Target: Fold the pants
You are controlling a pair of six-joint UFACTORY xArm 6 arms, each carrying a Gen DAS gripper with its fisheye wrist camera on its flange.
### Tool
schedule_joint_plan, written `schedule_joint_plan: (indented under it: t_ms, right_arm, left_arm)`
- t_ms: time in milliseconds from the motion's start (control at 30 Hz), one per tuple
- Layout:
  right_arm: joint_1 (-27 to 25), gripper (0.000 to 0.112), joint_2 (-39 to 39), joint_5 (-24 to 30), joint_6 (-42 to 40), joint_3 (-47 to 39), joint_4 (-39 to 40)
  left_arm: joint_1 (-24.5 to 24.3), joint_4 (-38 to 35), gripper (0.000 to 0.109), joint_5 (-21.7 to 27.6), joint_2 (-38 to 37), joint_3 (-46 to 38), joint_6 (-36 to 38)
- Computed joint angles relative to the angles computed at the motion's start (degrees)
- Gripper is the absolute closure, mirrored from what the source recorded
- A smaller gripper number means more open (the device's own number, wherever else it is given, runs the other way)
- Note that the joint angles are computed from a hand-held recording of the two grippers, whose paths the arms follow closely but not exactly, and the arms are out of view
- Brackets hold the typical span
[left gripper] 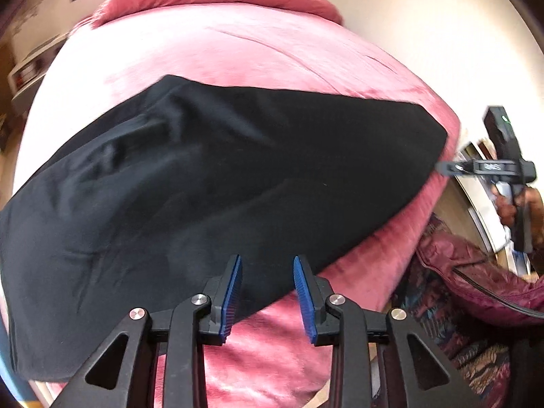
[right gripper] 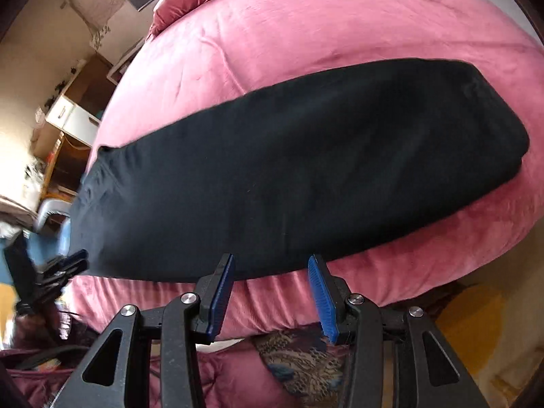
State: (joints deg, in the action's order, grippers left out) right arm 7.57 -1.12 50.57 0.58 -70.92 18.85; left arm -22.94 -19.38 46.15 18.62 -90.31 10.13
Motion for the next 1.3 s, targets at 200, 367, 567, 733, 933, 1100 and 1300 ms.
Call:
schedule_joint_plan:
  t_ms: [200, 367, 567, 733, 933, 1100, 1300]
  right_arm:
    - [1.03, 0.106, 7.02, 2.60, 6.30, -5.73, -6.71]
    - [1.74, 0.112, 5.46, 4.31, 4.48, -5.07, -9.43]
    - [3.53, 0.112, 2.23, 4.33, 5.97, -2.16, -11.81]
    - [3.45, 0.112, 1.52, 6.38, 6.81, 0.44, -15.06]
    - [2.45, 0.111, -0.86, 3.94, 6.06, 1.54, -12.27]
    - [5.32, 0.091, 3.79, 3.13, 0.59, -6.49, -6.47]
    - [12.40, 0.071, 19.69, 4.01, -5.44, -27.35, 1.27]
  left_arm:
    - [-0.44, 0.56, 0.076, 2.76, 2.98, -3.12, -3.22]
    - [1.22, -0.58, 0.076, -0.35, 0.41, 0.41, -5.84]
    - [3.65, -0.73, 0.076, -3.11, -2.71, 5.03, -10.79]
    - [4.83, 0.89, 0.076, -4.00, -4.16, 7.44, -14.66]
    - [6.30, 0.96, 0.076, -5.91, -7.01, 11.11, -16.06]
    - [7.53, 1.32, 0.076, -7.33, -7.98, 12.25, -17.81]
    - [8.59, 3.96, 0.076, -8.74, -10.08, 14.80, -21.78]
